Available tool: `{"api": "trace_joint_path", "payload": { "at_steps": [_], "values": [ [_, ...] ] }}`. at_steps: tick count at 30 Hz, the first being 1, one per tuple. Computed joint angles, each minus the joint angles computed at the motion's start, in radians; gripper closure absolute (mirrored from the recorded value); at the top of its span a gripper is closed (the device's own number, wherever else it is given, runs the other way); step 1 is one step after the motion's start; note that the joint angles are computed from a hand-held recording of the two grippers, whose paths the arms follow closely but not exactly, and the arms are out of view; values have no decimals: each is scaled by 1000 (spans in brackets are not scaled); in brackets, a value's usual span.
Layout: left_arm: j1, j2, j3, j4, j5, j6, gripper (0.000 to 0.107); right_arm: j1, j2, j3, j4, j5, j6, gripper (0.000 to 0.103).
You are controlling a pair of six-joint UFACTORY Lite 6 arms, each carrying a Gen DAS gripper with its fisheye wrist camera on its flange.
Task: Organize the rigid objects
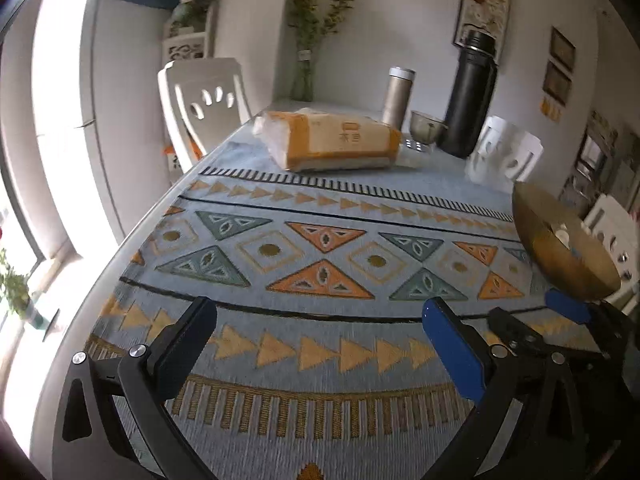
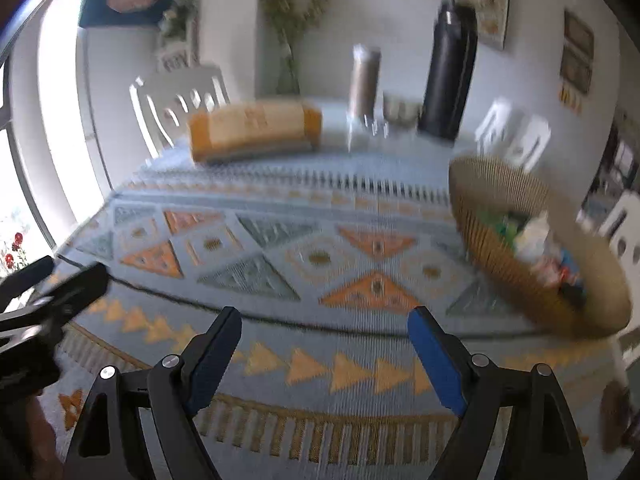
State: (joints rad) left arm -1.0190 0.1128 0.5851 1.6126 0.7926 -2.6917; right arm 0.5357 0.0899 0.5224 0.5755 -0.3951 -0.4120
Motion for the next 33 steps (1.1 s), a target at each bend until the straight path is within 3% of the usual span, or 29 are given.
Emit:
{"api": "trace_joint_path", "payload": {
  "at_steps": [5, 14, 33],
  "values": [
    [3, 33, 28, -22, -22, 44, 4, -26, -12, -13, -49, 0, 53, 19],
    [12, 22, 13, -10, -31, 27, 4, 33, -17, -22, 78, -45, -64, 19],
    [23, 19, 7, -5, -46, 22, 4, -56, -9, -4, -91, 30, 106, 19]
  ]
}}
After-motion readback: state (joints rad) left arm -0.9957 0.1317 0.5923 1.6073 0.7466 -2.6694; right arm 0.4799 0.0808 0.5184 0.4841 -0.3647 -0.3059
